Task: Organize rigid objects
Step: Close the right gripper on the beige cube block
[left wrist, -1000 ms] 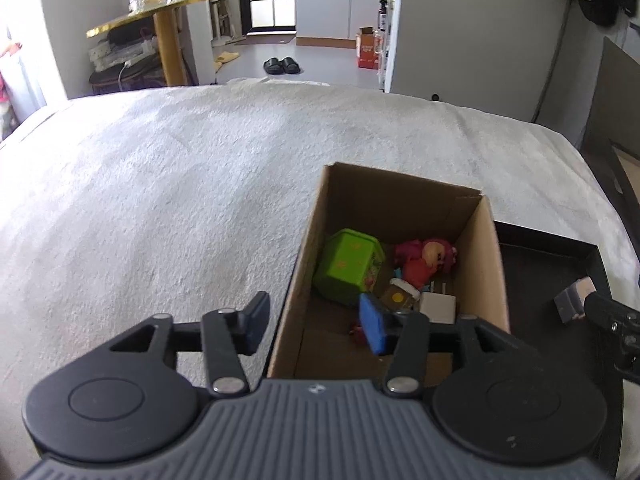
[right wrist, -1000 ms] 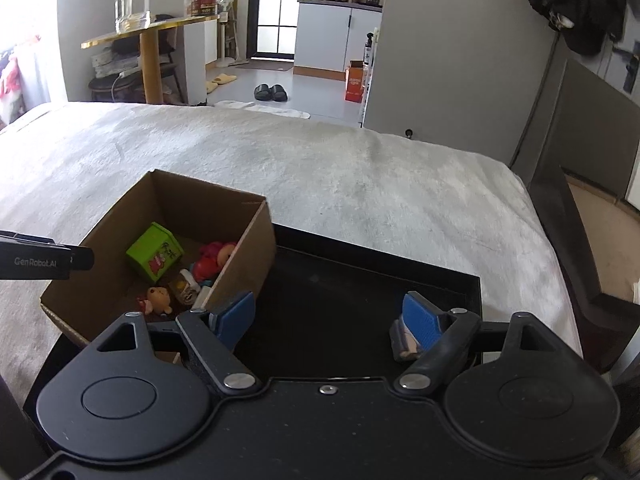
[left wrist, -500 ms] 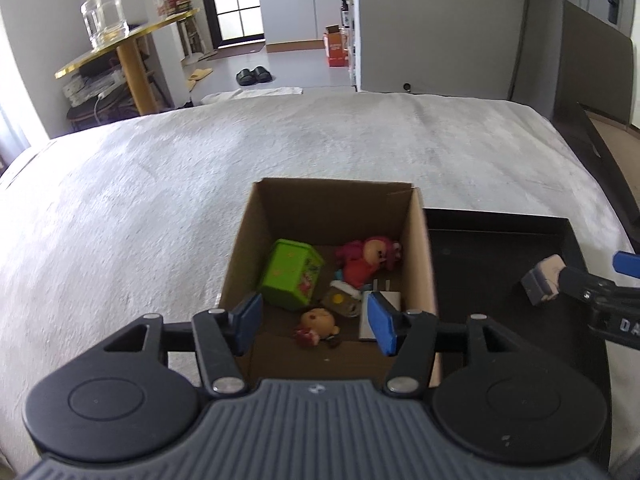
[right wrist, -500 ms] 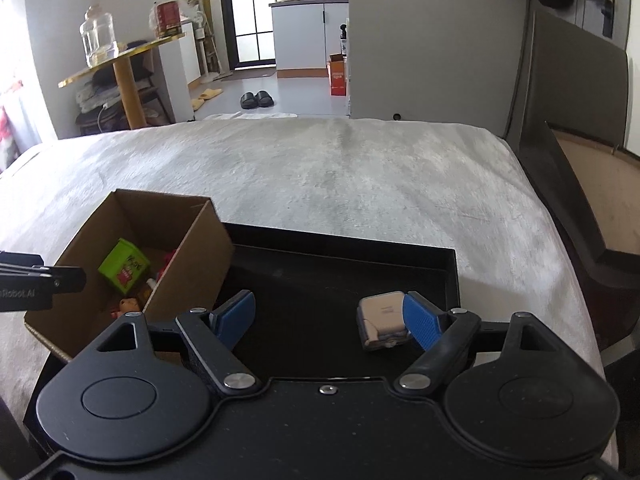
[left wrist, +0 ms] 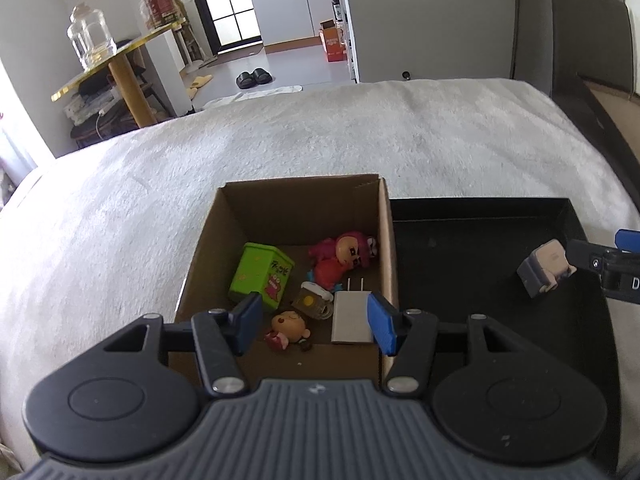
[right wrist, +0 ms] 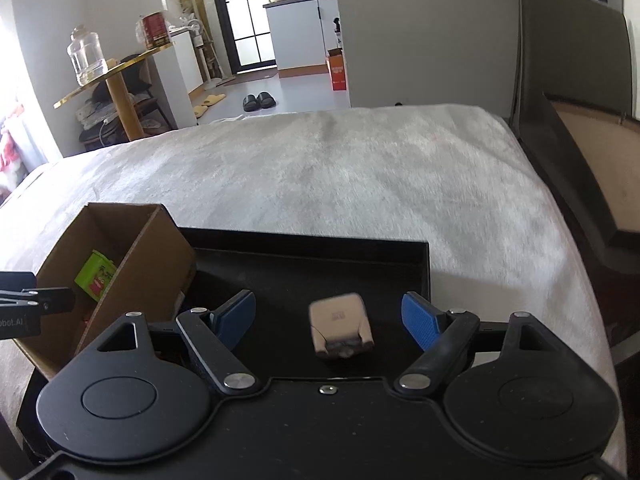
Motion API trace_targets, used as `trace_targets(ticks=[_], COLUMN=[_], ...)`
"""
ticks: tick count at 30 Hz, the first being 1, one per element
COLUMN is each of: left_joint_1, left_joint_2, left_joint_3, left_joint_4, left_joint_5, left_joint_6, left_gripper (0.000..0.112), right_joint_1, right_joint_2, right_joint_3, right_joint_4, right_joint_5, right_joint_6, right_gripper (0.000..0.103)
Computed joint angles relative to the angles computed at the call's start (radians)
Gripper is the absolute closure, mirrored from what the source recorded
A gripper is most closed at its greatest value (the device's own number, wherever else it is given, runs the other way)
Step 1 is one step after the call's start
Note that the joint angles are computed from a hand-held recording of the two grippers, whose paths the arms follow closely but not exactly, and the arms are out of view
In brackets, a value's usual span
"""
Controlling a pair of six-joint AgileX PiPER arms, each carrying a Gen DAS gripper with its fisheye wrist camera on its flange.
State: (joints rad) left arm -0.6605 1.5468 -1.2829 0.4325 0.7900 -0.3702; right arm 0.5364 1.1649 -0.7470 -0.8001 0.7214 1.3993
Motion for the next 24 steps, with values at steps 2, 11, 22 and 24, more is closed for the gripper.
trace_targets(ticks=[2, 11, 22, 24], left_joint_1=[-0.022, -0.101, -0.149, -0.165], left_joint_2=[0.015, 0.109, 0.151, 0.156], left_joint_3=[0.000, -0.048, -0.089, -0.099], left_joint_4=[0.031, 0.162, 0.235, 0.256], left_joint_5=[0.000, 0.049, 0.120, 0.137], left_joint_6=[-0.029, -0.176, -0.248, -0.261], left_gripper=[0.057, 0.077, 0.078, 0.078], right_joint_1=[-0.015, -0.125, -0.176, -0.174], right_joint_2=[-0.005, 0.004, 0.093, 0.086], right_joint_3=[0.031, 0.131, 0.144, 0.148], right_joint_4=[-0.005, 0.010, -0.012, -0.024], right_joint_5=[-0.028, -0.205, -0.322, -0.318], right_joint_6=[0.015, -0.007, -0.030, -0.015], right_gripper=[0.024, 0.034, 0.057, 0.057])
